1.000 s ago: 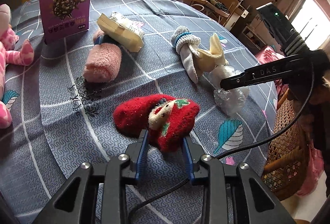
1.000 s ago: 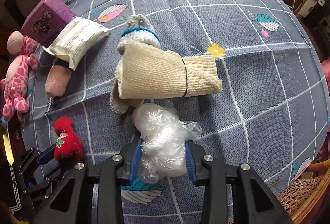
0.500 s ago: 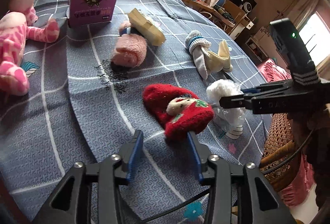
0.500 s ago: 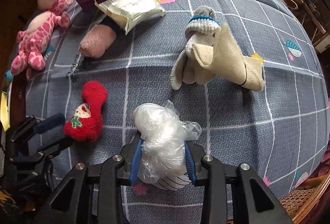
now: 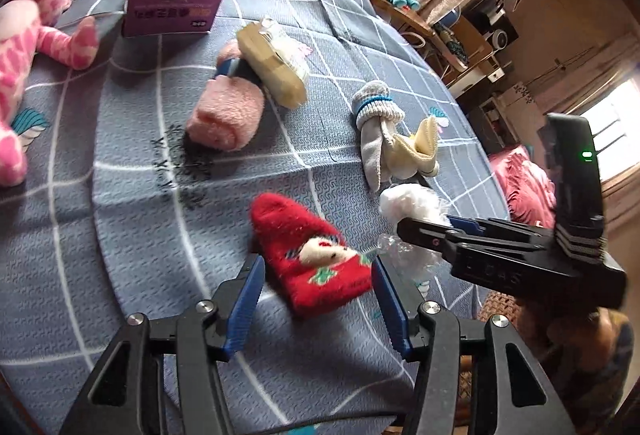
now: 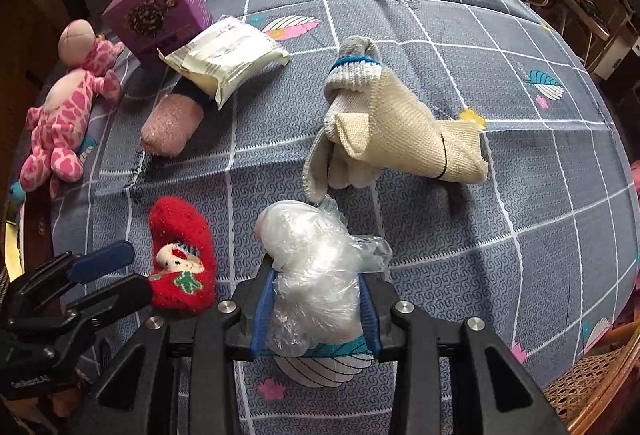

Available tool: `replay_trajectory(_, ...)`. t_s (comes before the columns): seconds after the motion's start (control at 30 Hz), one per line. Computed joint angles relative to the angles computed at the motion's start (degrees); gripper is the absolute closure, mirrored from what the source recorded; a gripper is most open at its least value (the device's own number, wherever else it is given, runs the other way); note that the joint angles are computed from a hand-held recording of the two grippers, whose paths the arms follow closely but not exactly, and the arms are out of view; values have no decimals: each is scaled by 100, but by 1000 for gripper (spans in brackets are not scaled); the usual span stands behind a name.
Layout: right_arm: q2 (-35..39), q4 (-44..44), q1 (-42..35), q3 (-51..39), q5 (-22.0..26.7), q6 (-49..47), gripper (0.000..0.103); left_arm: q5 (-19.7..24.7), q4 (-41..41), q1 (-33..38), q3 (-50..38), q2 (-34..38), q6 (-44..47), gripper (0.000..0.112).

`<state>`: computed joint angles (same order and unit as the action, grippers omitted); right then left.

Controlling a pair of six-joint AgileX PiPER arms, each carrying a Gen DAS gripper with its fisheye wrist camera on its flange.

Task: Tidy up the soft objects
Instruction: 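Lift the red sock with the left gripper while the right holds the plastic bag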

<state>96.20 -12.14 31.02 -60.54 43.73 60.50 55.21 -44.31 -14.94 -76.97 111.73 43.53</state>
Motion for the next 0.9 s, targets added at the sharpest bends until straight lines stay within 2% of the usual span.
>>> replay_trajectory(0.07, -58, 78, -65, 70, -114, -88, 66, -346, 432, -280, -90, 92, -555, 52)
replay_trajectory(0.17, -85, 136, -108, 127, -218, -166, 66, -344, 659, -424, -268, 326, -1140, 41)
replay_trajectory(0.23, -57, 216, -95, 134, -276, -181, 66, -546, 801, -567, -215, 304, -1365, 40)
replay_trajectory(0.33, 57, 172, -27, 81, -234, -7, 66, -905, 1037, -788, -85, 198, -1494, 48)
replay_trajectory(0.37, 29, 219, -46, 121, -308, -45, 66, -909, 1004, -813, -73, 201, -1373, 62)
replay_trajectory(0.4, -8, 211, -29, 144, -276, -23, 66, -868, 951, -821, -68, 210, -1213, 72)
replay_trajectory(0.43, 12, 169, -8, 115, -204, 24, 66, -875, 871, -835, -16, 179, -1036, 74)
replay_trajectory(0.5, 62, 138, 11, 60, -123, 34, 66, -1123, 732, -873, 255, -29, -606, 87)
replay_trajectory(0.7, 155, 135, 57, -27, -63, -26, 66, -1329, -37, -595, 848, -326, 652, 90)
replay_trajectory(0.8, 273, 27, 164, -176, 89, -64, 66, -1447, -107, -507, 1039, -496, 909, 90)
replay_trajectory(0.9, 489, -135, 297, -436, 363, -78, 66, -1990, -80, -607, 1472, -977, 1106, 92)
